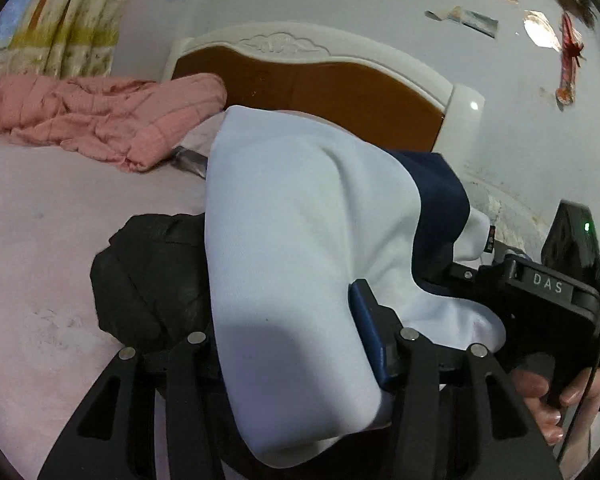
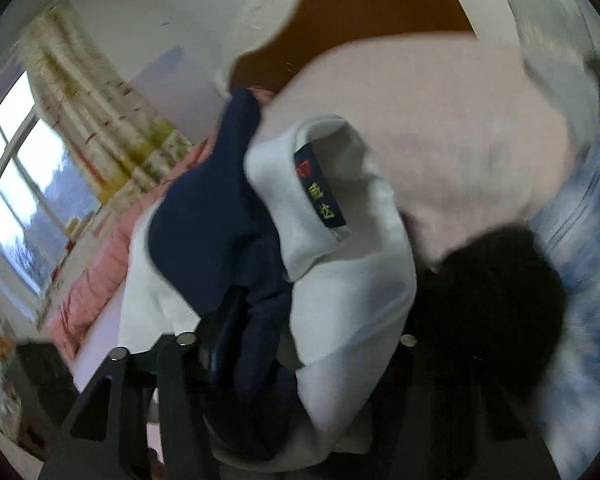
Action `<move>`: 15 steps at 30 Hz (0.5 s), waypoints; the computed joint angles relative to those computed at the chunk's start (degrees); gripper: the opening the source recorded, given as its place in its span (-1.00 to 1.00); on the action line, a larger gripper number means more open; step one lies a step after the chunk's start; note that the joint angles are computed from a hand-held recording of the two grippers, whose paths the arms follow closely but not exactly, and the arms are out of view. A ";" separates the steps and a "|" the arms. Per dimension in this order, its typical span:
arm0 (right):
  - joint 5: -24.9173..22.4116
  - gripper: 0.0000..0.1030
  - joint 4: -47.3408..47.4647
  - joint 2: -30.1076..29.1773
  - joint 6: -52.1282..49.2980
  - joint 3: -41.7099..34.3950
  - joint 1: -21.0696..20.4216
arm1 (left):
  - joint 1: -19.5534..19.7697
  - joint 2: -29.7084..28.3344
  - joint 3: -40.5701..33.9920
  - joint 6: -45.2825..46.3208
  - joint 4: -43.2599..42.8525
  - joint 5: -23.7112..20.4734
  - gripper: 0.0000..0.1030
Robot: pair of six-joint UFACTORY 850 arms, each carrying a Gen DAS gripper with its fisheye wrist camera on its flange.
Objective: Fold large clothes
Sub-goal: 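Lower the bundle onto the black jacket and open both grippers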
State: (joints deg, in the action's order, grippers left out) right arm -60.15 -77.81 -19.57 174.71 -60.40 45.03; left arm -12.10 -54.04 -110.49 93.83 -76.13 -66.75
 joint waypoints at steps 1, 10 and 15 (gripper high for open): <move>0.00 0.14 -0.17 0.02 0.21 0.19 -0.21 | 0.12 -1.53 -2.71 -4.55 1.46 -1.39 0.05; -6.55 0.59 9.61 -3.01 -10.22 -6.38 1.69 | 1.75 1.15 0.75 -0.96 0.72 0.10 0.76; -20.01 0.70 19.51 -8.93 -21.32 -18.10 4.15 | 3.93 3.85 5.02 12.82 -6.72 3.82 0.89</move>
State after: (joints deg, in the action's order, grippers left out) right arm -80.16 -58.30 -28.50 153.39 -78.50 49.18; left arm -8.17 -50.19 -105.47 106.65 -82.85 -62.94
